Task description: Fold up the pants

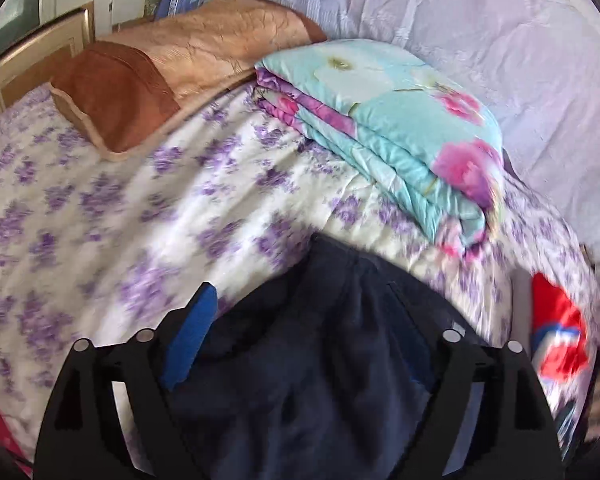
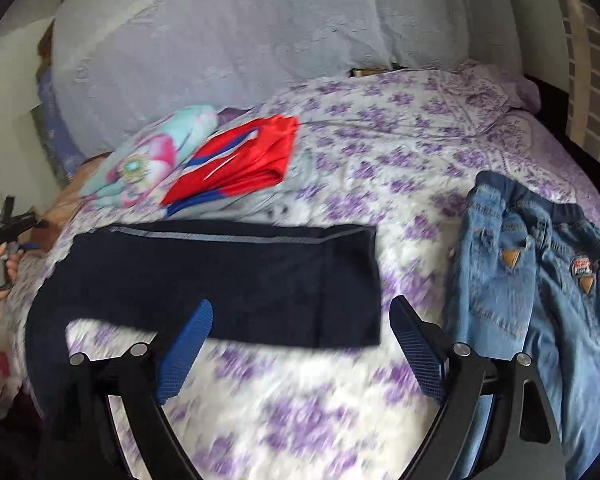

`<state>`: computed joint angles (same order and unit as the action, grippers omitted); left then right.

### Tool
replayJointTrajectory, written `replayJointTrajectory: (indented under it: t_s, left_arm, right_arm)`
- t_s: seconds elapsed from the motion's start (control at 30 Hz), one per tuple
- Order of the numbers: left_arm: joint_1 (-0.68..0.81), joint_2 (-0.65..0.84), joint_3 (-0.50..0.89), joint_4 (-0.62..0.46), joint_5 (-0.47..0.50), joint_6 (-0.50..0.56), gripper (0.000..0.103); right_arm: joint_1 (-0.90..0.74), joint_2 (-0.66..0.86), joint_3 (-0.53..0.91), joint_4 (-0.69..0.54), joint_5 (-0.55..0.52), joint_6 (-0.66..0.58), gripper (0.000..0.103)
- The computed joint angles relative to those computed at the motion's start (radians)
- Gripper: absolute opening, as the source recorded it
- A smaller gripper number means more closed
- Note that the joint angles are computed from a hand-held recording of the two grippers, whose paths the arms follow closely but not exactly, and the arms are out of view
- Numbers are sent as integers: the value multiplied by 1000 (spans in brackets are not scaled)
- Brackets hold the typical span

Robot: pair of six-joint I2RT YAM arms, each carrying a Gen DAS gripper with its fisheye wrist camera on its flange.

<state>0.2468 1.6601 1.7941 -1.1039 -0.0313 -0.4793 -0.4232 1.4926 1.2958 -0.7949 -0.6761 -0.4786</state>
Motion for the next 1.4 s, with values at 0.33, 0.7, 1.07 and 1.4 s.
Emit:
replayJointTrajectory:
  t_s: [0.33,0.7,1.07,1.4]
  left_arm:
    - [107,-608,-728,29,31,122,86]
    - [100,-687,-918,219,76,41,89]
    - [-71,-825,-877,276,79,-141,7]
    - [-304,-969,-970,74,-157,-374,51]
  right_arm:
    - [-398,-279,-431,-468,-142,-702,93]
    - [-284,-408,-585,-428,-74,-753,16]
    - [-359,1,139,-744,-272,-664,14]
    - [-166,316,228,-218,96,-36,71]
